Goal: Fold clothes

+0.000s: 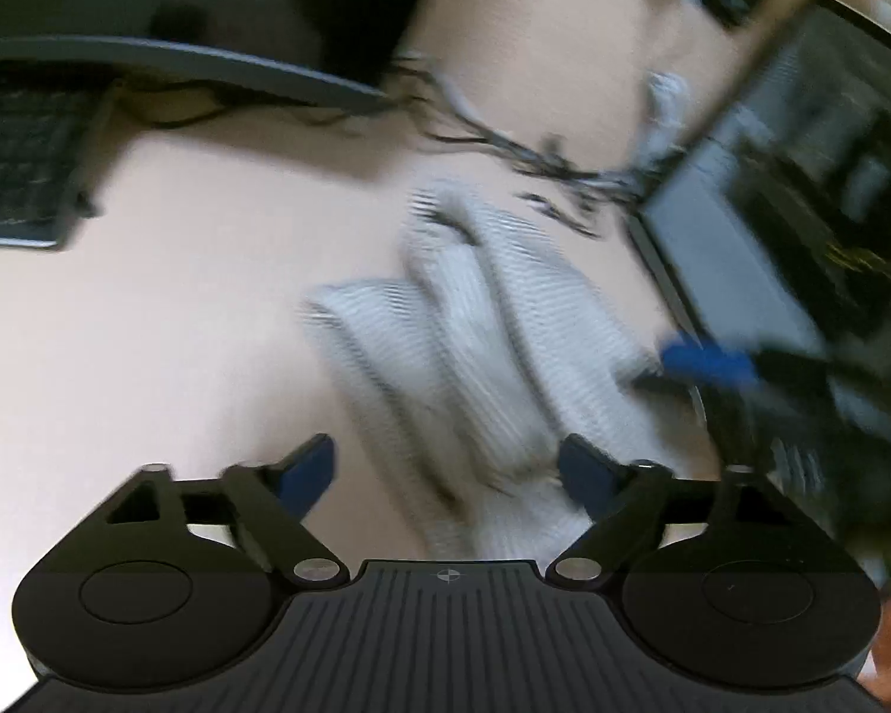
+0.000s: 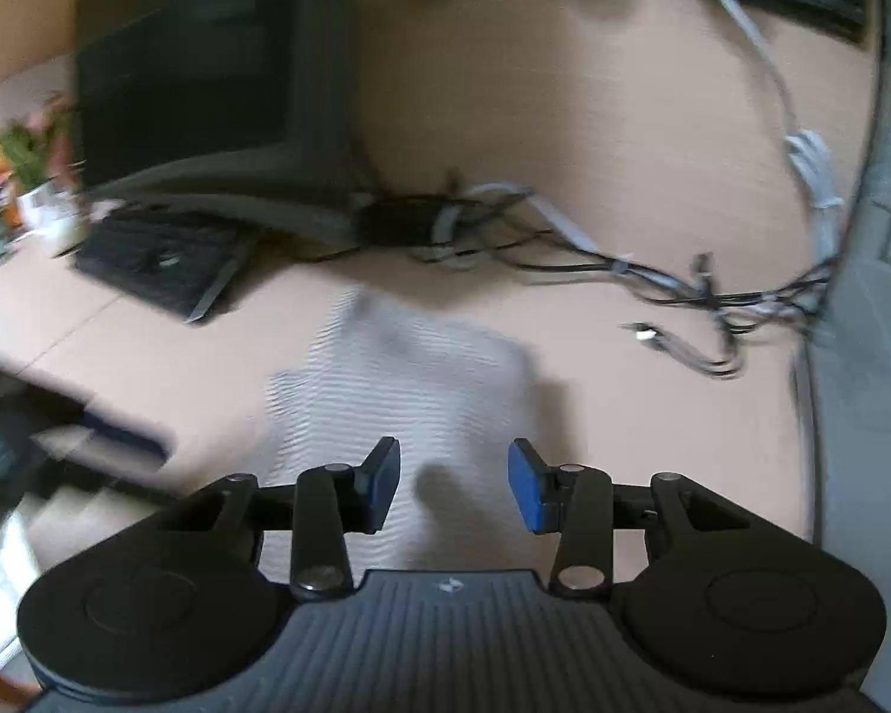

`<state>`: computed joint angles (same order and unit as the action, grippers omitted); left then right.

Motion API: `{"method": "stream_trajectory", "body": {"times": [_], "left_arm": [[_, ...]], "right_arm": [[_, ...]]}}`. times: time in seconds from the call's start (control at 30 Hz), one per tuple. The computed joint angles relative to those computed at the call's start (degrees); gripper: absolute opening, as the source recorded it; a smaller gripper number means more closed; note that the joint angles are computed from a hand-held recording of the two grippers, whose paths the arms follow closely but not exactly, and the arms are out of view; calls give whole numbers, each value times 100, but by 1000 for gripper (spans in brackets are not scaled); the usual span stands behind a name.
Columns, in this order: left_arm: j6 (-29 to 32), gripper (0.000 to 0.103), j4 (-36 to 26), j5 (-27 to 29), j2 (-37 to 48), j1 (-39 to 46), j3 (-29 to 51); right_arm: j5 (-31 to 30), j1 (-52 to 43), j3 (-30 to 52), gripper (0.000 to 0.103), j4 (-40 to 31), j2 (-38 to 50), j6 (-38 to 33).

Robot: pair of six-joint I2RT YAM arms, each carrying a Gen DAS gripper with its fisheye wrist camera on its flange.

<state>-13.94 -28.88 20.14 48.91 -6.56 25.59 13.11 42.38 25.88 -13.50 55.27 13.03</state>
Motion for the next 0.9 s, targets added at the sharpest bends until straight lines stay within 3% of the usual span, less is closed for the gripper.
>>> {"method": "stream_trajectory", "body": {"times": [0.17,0.3,0.5,0.77,0.83,0.87,0.9], "left_arm": [[-301,58,543,-243,461,-431,-205],[-640,43,831,-145,449,-773,-357],[-957,42,1171,-458,583,-1770,-485],[-726,38,561,-250,-277,-1133,-552],[-729,35,494,-214,-389,-1066,-570],[-739,34,462,-178,-443,-1033,-571],[-750,33,431,-140,-496,-1000,-571]], "right_arm": [[580,771,-220,41,236,431,-91],[529,575,-193,42,-137,174,-474],[789,395,-308,60,-179,14,-715],[1033,545,-361,63,-454,-358,-510],[1153,716,-319,50,-528,-478,-440],[1139,826,-256,36,-601,-540,-435],[1084,891,-197,35,-659,-537,-424]]}}
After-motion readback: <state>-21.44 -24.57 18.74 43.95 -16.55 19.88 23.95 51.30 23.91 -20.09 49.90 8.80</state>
